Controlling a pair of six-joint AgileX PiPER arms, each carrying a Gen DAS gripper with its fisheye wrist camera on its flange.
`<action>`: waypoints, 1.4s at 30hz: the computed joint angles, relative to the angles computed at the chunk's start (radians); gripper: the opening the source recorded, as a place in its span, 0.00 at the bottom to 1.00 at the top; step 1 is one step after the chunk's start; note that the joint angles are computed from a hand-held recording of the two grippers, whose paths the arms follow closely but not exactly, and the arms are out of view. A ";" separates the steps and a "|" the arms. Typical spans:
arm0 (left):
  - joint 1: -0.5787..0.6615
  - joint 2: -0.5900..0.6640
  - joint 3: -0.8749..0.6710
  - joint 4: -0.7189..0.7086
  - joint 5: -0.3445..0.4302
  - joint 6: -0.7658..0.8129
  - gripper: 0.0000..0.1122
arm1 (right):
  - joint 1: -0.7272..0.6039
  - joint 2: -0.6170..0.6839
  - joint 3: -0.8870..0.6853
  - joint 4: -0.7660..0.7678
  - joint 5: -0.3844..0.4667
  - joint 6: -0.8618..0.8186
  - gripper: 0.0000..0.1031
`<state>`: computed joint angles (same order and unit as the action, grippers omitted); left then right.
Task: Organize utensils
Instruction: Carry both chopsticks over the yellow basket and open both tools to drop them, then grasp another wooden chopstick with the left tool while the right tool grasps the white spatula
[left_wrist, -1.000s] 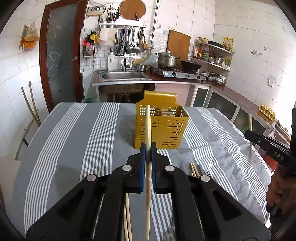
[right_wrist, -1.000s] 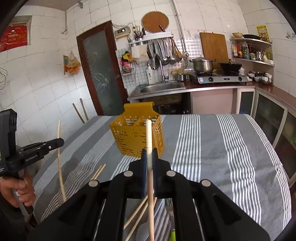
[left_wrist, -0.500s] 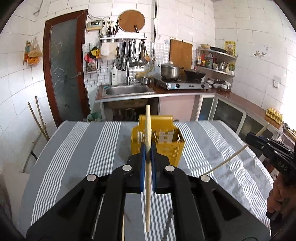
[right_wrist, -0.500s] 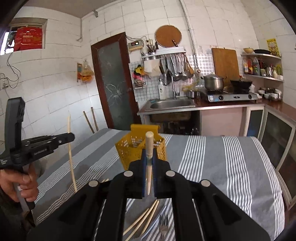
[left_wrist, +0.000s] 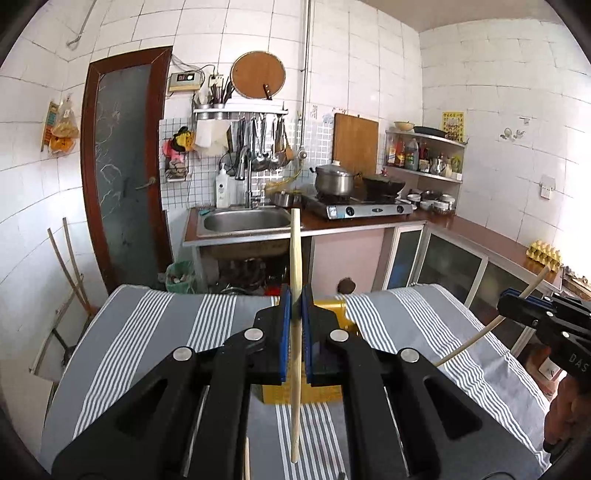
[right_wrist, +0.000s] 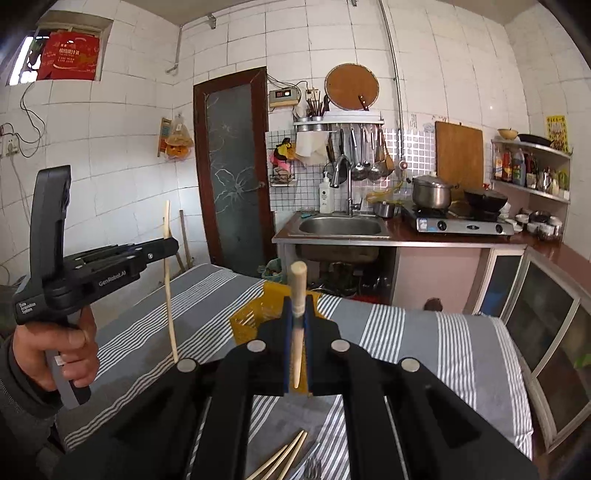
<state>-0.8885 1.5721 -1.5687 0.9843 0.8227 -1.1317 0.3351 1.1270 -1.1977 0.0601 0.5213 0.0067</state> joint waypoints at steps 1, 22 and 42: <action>0.014 -0.003 0.000 -0.004 -0.016 0.011 0.04 | 0.018 0.010 -0.007 -0.042 -0.002 0.043 0.06; 0.341 0.184 -0.246 -0.470 -0.366 0.526 0.04 | 0.294 0.478 -0.560 -0.686 0.297 0.637 0.05; 0.404 0.111 -0.026 -0.336 -0.332 0.324 0.58 | 0.130 0.350 -0.318 -0.600 0.124 0.633 0.45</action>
<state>-0.4846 1.6826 -1.5948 0.6487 0.4907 -0.8077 0.4649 1.4773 -1.5160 -0.5403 0.6450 0.6396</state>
